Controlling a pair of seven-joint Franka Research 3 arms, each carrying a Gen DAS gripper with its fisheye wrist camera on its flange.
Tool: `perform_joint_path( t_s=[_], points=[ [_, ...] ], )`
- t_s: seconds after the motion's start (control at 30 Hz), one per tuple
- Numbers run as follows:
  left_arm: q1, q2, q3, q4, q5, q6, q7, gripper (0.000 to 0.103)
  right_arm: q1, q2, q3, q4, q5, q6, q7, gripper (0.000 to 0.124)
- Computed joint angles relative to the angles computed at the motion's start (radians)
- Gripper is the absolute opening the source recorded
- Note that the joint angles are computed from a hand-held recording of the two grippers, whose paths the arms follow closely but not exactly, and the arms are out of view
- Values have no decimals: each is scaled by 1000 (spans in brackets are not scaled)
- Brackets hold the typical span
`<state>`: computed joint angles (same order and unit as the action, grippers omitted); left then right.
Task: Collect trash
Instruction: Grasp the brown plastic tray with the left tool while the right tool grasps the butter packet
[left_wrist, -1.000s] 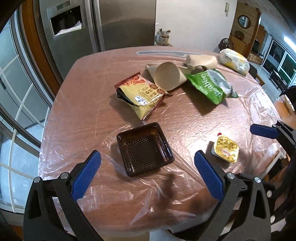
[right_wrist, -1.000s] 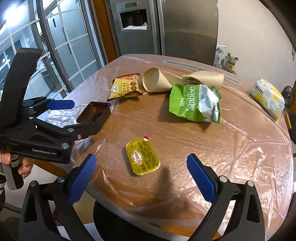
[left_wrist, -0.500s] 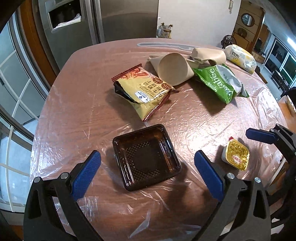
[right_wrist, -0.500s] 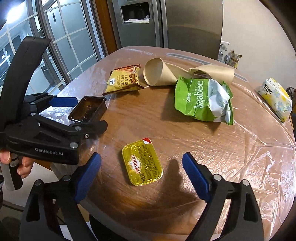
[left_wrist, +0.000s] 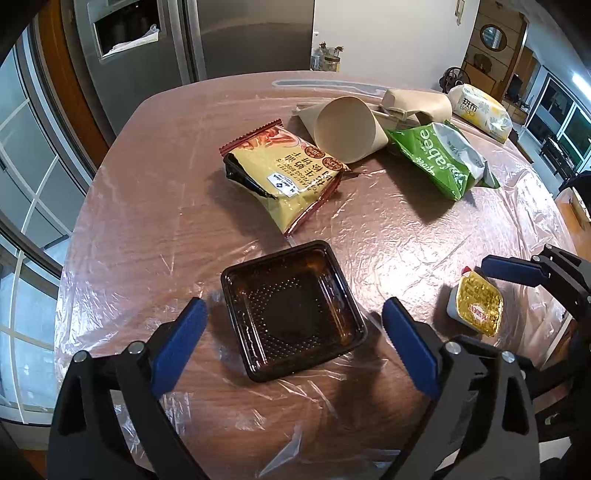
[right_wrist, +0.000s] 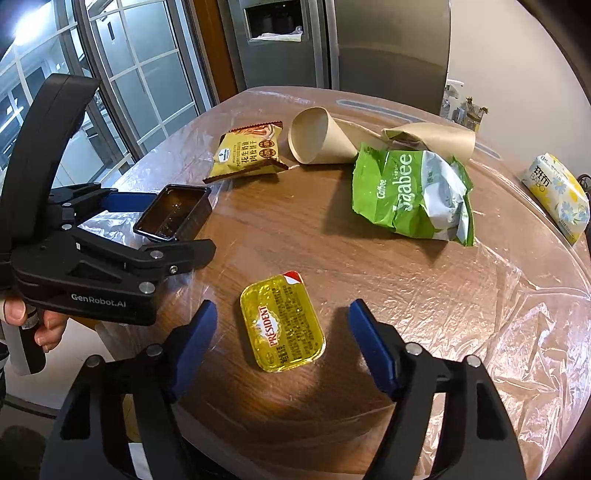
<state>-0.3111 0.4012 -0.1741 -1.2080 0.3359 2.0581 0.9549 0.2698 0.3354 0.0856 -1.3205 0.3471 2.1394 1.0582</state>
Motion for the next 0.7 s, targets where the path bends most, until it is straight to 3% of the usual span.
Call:
perform_joint_path(
  t_s=[0.13, 0.23, 0.33, 0.43, 0.7],
  points=[
    [-5, -2, 2, 0, 12, -5, -1, 88, 2, -4, 1, -5, -2, 5, -8, 63],
    [-6, -9, 2, -9, 16, 1, -6, 84, 7, -14, -1, -24, -11, 23, -6, 47],
    [-7, -18, 2, -19, 26, 1, -3, 72, 1, -14, 2, -23, 8, 15, -6, 36],
    [-3, -22, -1, -24, 19, 6, 5, 63, -2, -14, 0, -24, 14, 19, 0, 35],
    [2, -43, -5, -47, 15, 40, 4, 59, -15, -17, 2, -22, 48, 27, 5, 35]
  ],
)
